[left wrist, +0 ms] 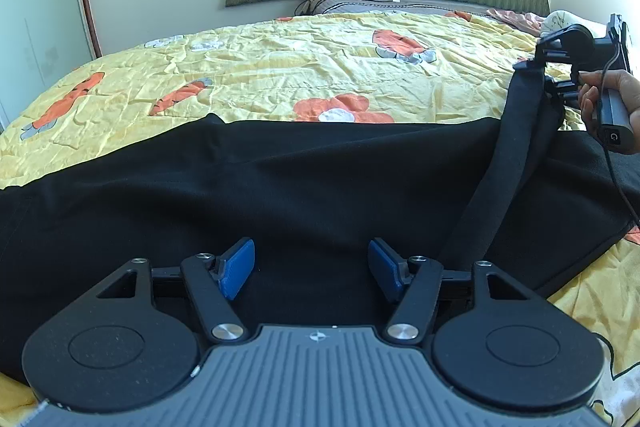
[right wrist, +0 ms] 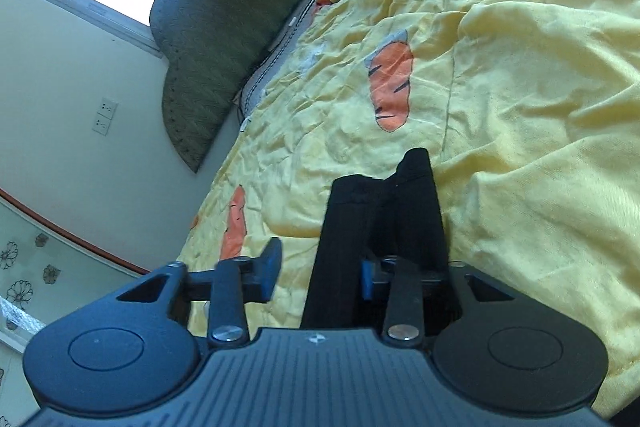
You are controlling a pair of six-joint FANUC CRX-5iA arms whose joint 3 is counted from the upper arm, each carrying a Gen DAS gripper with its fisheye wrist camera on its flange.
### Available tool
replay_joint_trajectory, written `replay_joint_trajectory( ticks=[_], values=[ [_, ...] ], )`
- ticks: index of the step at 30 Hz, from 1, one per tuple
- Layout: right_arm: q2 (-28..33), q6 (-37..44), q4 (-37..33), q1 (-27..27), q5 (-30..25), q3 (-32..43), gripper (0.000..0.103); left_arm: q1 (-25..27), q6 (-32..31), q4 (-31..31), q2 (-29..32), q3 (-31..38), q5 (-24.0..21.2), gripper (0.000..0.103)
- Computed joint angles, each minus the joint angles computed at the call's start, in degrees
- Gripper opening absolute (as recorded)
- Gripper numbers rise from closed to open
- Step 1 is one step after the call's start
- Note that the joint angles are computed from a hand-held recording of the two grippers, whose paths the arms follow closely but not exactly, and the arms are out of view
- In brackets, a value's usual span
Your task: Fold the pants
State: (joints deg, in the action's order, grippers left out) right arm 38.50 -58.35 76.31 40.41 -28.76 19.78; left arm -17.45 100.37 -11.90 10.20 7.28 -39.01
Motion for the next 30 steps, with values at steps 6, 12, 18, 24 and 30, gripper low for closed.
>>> replay_joint_trajectory(
  ticks=[6,12,18,24,30],
  values=[
    [-2.8,1.3,3.5,1.3,-3.6,-2.1,0.004,2.0,-8.3,9.7,-0.8,-1.6,1.6,0.069],
    [-9.3,-7.6,15.9,0.1,-2.7,-8.7,0.004,-0.6,-20.5,13.6,-2.5,-5.1,9.0,0.084],
    [-13.2,-13.9,25.7,-0.7,-1.2,-11.3,0.004,-3.6,-23.0,11.5,0.7,-1.3,6.4,0.083],
    [-13.9,-17.1,30.2,-1.1,0.1,-10.8,0.004,-6.4,-18.3,2.2,2.6,2.4,5.4,0.07],
    [-13.3,-16.1,27.6,-1.1,0.6,-9.9,0.004,-6.4,-19.6,4.0,4.0,3.8,2.7,0.021]
  ],
)
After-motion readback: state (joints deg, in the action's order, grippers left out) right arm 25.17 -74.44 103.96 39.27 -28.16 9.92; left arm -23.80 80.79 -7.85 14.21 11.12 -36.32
